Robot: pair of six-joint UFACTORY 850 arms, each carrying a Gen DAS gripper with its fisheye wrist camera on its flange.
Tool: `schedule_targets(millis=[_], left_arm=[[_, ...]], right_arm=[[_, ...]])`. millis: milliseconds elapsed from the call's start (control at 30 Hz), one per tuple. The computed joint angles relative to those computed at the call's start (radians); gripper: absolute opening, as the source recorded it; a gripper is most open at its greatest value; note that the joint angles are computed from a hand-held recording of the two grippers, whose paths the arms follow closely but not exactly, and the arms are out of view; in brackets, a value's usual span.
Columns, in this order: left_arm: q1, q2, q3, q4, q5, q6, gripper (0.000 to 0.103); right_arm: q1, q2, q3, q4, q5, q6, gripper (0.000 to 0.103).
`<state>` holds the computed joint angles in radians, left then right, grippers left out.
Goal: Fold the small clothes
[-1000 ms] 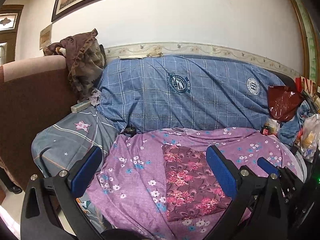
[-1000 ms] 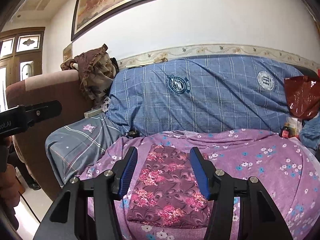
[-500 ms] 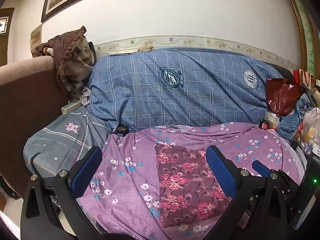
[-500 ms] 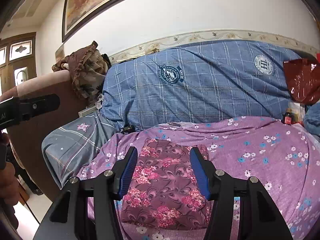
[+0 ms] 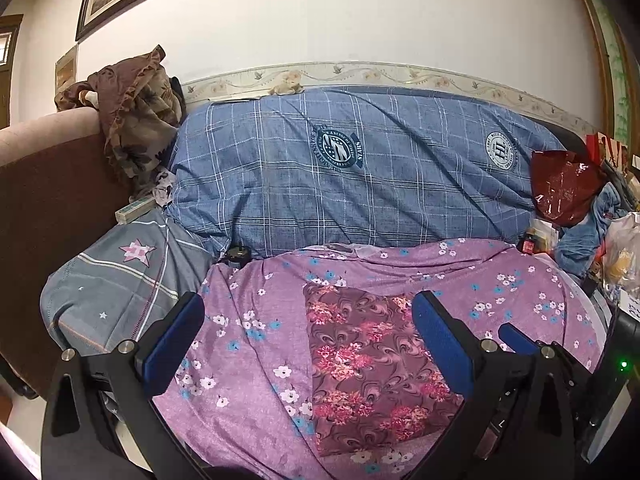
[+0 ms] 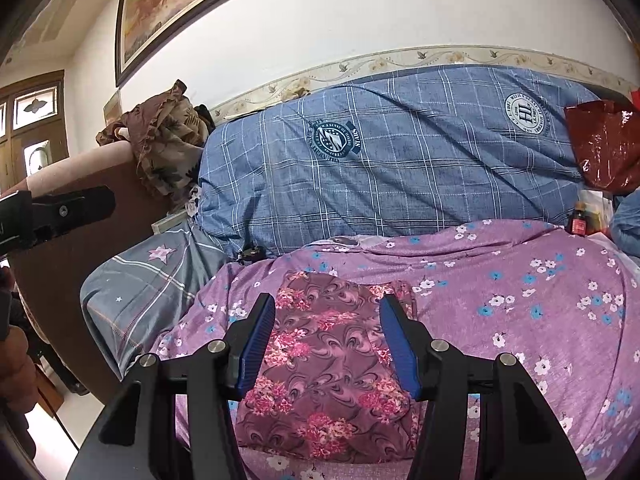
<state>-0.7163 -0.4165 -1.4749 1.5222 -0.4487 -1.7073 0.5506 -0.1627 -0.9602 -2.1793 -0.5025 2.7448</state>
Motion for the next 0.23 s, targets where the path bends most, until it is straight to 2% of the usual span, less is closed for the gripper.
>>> schedule_targets(millis=[233], left_arm=[[0.010, -0.037, -0.040, 0.023, 0.057, -0.015, 0.103]], right_arm=[[-0.020, -0.009, 0.000, -0.038, 0.013, 0.036, 0.056]])
